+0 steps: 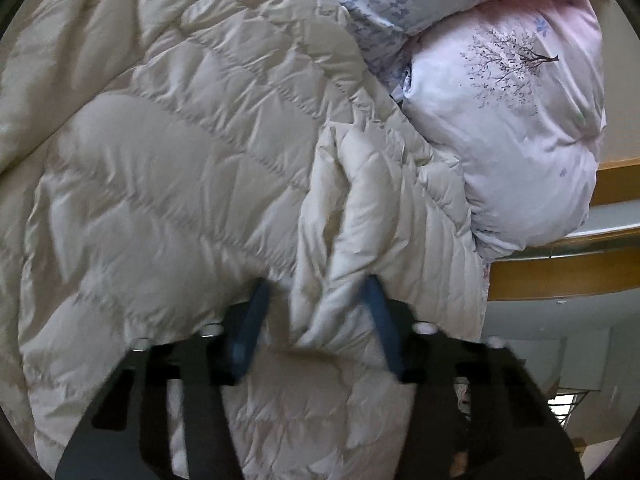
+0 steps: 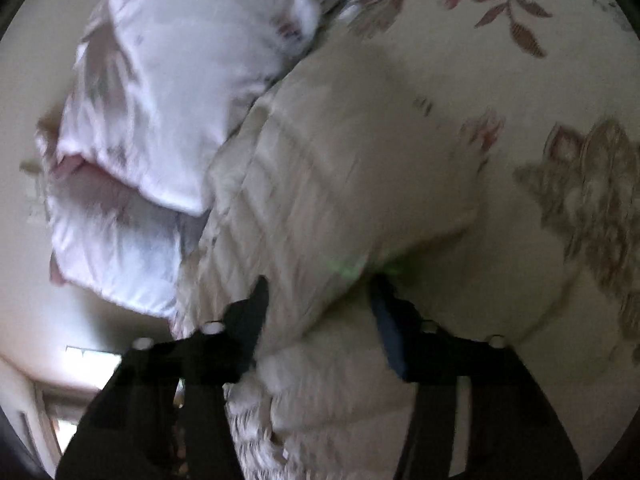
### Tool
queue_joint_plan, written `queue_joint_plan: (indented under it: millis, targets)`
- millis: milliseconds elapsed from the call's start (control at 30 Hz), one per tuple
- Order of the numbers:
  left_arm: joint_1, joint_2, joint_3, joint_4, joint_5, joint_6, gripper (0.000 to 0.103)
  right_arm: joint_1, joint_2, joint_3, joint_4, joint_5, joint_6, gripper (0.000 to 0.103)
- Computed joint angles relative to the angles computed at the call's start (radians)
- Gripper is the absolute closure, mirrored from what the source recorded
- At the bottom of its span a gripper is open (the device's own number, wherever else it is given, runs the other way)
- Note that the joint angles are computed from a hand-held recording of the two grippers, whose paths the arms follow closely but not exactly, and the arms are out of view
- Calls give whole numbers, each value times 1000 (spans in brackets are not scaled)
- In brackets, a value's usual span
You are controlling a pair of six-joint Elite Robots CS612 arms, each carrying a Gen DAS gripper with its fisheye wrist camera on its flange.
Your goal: Fold large clothes
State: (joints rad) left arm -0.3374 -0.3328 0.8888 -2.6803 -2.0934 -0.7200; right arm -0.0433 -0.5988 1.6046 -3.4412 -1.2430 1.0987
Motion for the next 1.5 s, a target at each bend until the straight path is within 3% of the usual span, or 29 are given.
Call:
queue_joint_plan:
  millis: [33,67,133,200,267,333,400,500,533,600,633,667,700,733,800,900,1033,1167,1233,1300,1400,1500]
  targets:
    - [1,9,-14,-4,-14,-6,83,1,6,-8,0,-9,20,93]
    - [3,14,-24,-6,-17,-10,91,-3,11,-19,5,-11,34,94]
    - [4,8,-22,-24,3,-4,94,2,11,-28,-13,-18,21,96]
    - [7,-10,0,-61,49,15,94,15,5,-45,7,-23,-68,96]
    - [11,-21,12,-62,84,26,94,30,1,-69,63,-17,-152,96]
    - [13,-28,23,-40,107,32,94,37,0,-84,133,-25,-179,96]
    - [13,-32,35,-6,122,35,94,47,-6,-101,248,-68,-214,95]
    - [15,-31,44,16,112,24,94,62,-20,-115,376,-136,-282,80]
    - [16,-30,45,15,109,23,94,68,-30,-115,410,-162,-314,65]
    - [18,-39,62,-9,110,24,86,78,-44,-117,451,-179,-374,56]
    - [20,-45,73,-22,111,28,83,82,-53,-111,460,-176,-402,58]
    - [24,-55,90,-43,117,35,73,87,-61,-108,463,-151,-443,64]
    - [26,-65,108,-63,123,38,62,95,-61,-115,460,-138,-468,78]
    - [29,-78,131,-90,132,38,56,101,-62,-120,451,-126,-505,85]
    - [39,-109,195,-166,157,24,43,120,-53,-151,423,-123,-593,86]
    - [55,-144,273,-244,182,-21,42,147,-14,-244,438,-129,-682,86]
    - [91,-200,404,-331,255,-110,42,180,56,-388,539,-136,-774,87]
    - [121,-238,498,-372,349,-203,42,210,125,-522,704,-175,-845,87]
    - [136,-248,530,-383,379,-254,42,228,159,-593,819,-236,-876,87]
    - [150,-255,558,-405,410,-317,42,230,160,-600,826,-246,-874,83]
    - [166,-251,568,-430,430,-407,42,217,130,-556,790,-189,-828,57]
    - [181,-236,560,-455,433,-486,42,210,88,-483,718,-175,-803,51]
